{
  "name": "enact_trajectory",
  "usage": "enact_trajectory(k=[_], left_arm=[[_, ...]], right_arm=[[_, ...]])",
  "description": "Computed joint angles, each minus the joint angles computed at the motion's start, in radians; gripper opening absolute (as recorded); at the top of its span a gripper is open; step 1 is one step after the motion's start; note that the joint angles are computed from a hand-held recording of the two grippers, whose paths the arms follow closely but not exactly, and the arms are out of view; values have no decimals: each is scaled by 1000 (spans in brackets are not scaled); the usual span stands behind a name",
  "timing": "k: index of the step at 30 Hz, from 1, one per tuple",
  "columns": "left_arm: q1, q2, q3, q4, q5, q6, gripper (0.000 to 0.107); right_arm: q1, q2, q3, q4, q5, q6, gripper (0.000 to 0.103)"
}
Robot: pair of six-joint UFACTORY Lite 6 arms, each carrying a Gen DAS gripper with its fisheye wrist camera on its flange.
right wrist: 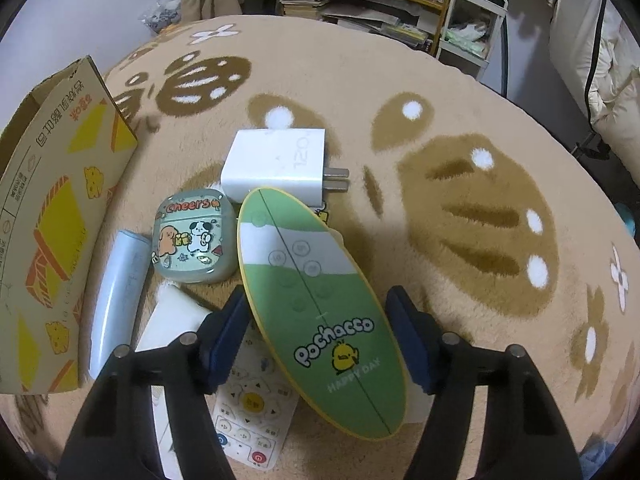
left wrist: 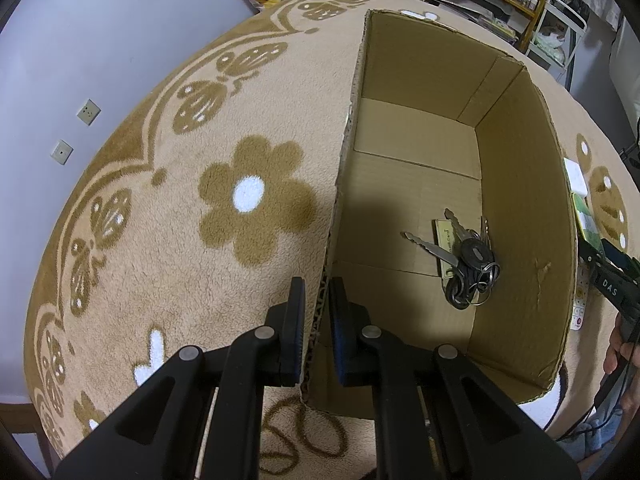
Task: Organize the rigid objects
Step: 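Lower the right tool onto the green Pochacco board and grasp it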
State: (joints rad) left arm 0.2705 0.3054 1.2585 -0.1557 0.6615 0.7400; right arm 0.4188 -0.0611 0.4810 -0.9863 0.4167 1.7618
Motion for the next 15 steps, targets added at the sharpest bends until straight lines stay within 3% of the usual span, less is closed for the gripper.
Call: enact_trajectory(k=[15], left_arm=[[-1, -5, -4, 2, -1, -1, 12]], right_arm=[[-49, 23, 8, -79, -52, 57, 72]])
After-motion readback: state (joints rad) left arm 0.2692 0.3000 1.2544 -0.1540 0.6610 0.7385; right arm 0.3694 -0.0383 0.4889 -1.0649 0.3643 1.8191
